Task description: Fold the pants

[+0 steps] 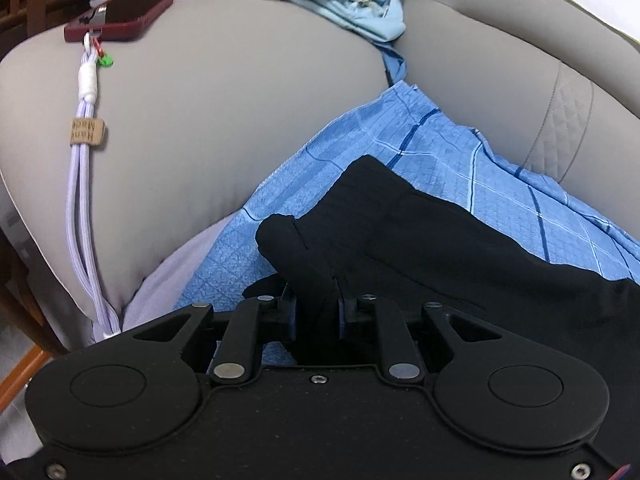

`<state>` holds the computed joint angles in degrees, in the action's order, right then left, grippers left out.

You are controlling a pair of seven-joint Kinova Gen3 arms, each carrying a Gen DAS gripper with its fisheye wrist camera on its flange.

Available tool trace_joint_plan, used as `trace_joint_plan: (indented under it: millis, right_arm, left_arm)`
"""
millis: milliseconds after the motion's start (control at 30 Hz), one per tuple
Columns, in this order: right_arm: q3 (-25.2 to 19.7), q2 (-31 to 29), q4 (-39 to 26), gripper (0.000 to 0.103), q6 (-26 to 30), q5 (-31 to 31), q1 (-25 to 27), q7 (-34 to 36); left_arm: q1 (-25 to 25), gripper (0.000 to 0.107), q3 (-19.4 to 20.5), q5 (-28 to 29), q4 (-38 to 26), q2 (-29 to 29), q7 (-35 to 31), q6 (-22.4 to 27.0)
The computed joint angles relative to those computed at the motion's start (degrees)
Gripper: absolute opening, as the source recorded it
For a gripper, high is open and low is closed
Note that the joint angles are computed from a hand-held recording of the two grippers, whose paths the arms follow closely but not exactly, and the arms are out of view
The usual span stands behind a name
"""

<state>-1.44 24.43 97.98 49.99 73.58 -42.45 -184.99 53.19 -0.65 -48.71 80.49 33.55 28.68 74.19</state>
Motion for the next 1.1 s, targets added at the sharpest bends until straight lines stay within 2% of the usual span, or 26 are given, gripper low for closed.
trace_joint_plan:
  millis: [33,133,300,400,433,500,633,733,800,833,900,967,1033,1100]
  right_arm:
    - [-1.28,-0.12,-0.04,0.086,-2.33,2.33,0.58,-0.35]
    - [-8.93,1.84,-2.84,0.088,-9.31,8.02,5.70,0.24]
    - [-22.20,7.44,-7.02,0.087,-20.41,13.08,12.54,10.13]
    - [-25.77,10.69,-7.52,0.082,-20.15,14.61,11.70,17.12]
    - [-27.21,11.56,-7.52,0.078,-18.89,13.91,11.50,19.45]
    - [-31.59,11.17,-6.78,0.078,-17.56,10.16,13.72,23.08]
    - [-42.20,10.34,-4.64,0.078,-17.65,2.04,22.74,32.39]
    - [-49.44,10.79,-5.27,0.077,-18.96,-3.97,30.07,39.38]
    - [-50.13,10.38,-7.63,0.078,-20.53,-5.99,32.29,42.32]
    - [-48.88,10.32,-9.26,0.078,-21.12,-5.97,31.94,42.39]
    - [-45.37,11.27,-14.08,0.078,-20.18,-4.67,29.24,40.95]
    - [-40.71,13.32,-19.38,0.078,-20.94,-1.95,25.66,38.51]
    - [-38.88,16.34,-24.69,0.078,-20.64,-1.42,23.71,39.37]
    - [-38.04,19.35,-30.00,0.078,-18.06,-3.27,21.60,42.99]
  left_arm:
    - [0.08,0.017,0.10,0.06,0.02,-0.09,-0.29,0.23]
    - [-0.30,0.017,0.52,1.13,1.28,-0.72,-0.14,-0.33]
    - [0.05,0.018,0.46,0.21,3.64,-1.53,2.06,-1.78]
    - [0.11,0.018,0.66,-0.95,4.67,-2.22,2.32,-2.32]
    - [0.12,0.018,0.69,-1.48,5.40,-2.61,2.70,-2.79]
    - [-0.15,0.021,0.93,-2.13,6.56,-3.19,3.14,-3.50]
    - [-0.47,0.032,1.25,-3.02,8.73,-3.69,5.30,-4.89]
    - [0.14,0.038,1.35,-3.42,8.61,-3.54,6.60,-3.10]
    - [1.21,0.040,1.69,-5.38,8.33,-3.55,8.48,-0.56]
    - [1.56,0.043,2.04,-6.10,7.37,-3.18,8.52,1.53]
    - [4.67,0.048,-0.46,-7.33,4.49,-1.48,7.44,6.19]
    - [6.25,0.051,-0.95,-10.21,2.28,0.03,6.50,9.89]
    - [6.34,0.054,0.21,-14.45,1.85,0.71,6.50,10.93]
    - [6.11,0.054,0.42,-17.87,2.66,0.73,5.90,8.34]
